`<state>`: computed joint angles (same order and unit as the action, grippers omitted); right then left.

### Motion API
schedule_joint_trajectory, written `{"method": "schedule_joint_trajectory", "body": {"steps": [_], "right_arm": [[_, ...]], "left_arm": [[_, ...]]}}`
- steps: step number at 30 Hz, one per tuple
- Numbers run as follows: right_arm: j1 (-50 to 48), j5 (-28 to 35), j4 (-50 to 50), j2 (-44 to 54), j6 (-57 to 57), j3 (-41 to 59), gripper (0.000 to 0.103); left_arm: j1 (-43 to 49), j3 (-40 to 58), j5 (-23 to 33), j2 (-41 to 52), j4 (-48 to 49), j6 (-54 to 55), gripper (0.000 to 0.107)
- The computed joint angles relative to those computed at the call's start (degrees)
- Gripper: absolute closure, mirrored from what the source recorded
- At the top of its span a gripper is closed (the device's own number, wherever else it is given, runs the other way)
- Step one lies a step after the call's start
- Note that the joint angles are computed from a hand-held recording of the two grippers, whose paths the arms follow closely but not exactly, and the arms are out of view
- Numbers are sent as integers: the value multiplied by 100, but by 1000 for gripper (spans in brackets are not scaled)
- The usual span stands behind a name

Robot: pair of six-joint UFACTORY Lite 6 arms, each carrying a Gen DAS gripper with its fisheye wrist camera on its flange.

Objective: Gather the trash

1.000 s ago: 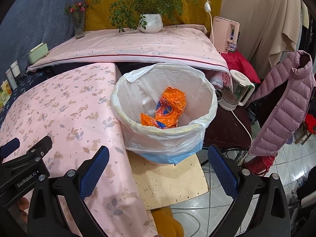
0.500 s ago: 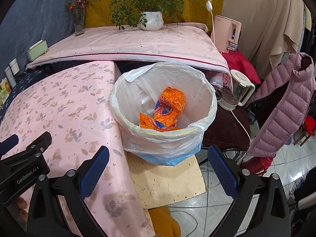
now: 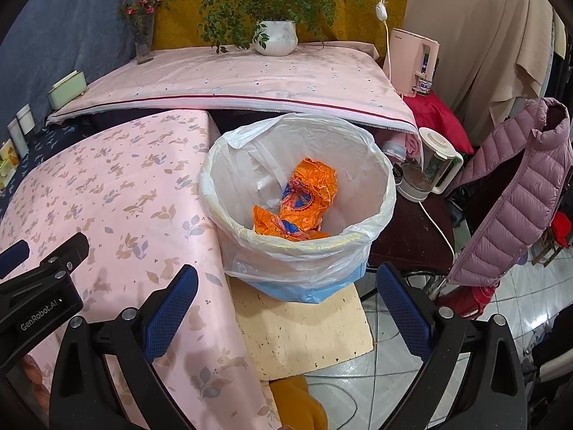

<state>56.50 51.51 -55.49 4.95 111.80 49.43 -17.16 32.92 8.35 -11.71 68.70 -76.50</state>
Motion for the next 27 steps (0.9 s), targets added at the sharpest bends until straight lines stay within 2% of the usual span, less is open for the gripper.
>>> {"method": "schedule_joint_trajectory", "body": {"steps": [20,27], "right_arm": [[-30,-18,-56,70,33,30,7],[-49,-29,-118,88,79,15,7]], "left_arm": [[-118,33,18,-51,94,-199,13],[-208,91,54,11,731,-879,13]]}}
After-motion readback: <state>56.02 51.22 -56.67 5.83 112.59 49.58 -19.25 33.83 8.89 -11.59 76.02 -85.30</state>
